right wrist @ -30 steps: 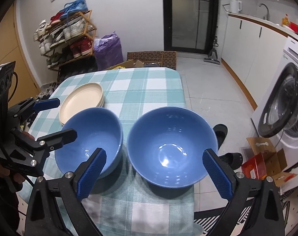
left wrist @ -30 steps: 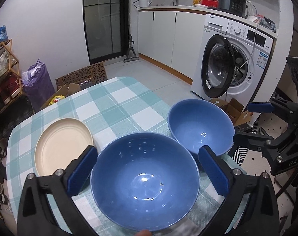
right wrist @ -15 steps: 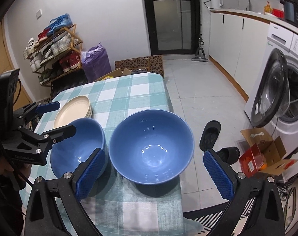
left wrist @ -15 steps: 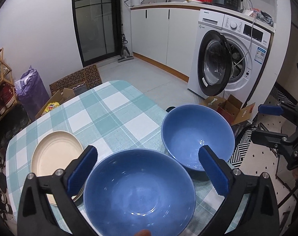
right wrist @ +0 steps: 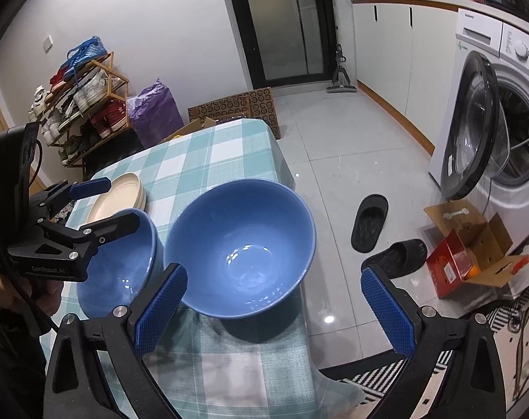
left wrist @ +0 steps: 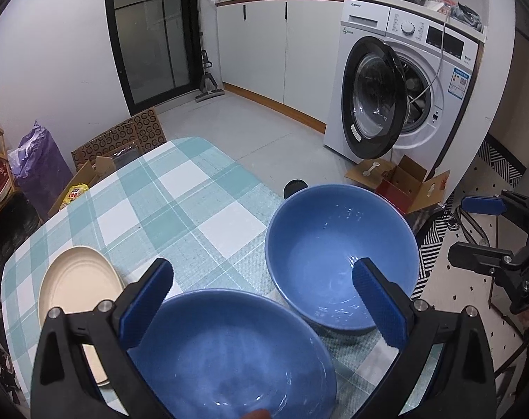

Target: Organize plates and bowls

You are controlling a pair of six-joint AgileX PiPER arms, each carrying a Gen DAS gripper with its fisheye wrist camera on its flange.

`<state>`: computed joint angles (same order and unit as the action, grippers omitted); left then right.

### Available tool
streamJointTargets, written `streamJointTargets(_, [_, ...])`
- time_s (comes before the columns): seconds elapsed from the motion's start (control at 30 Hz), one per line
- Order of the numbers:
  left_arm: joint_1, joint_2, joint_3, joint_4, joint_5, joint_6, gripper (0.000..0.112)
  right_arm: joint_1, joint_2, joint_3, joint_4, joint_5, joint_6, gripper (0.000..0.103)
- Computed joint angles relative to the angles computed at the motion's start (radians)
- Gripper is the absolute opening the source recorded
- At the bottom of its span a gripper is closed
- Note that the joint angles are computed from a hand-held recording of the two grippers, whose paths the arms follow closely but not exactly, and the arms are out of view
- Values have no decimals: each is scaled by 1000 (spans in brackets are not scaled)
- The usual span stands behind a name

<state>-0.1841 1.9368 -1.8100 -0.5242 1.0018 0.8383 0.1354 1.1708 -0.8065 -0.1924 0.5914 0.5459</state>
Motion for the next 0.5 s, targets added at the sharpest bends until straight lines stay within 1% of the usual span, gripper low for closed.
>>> streamJointTargets(0.3, [-35, 68, -77, 33, 11, -43, 103, -58, 47, 25, 91, -55, -86, 101])
streamJointTargets(0.5, [-40, 126, -155, 38, 52, -72, 101, -86, 81, 29, 150, -85, -152, 101])
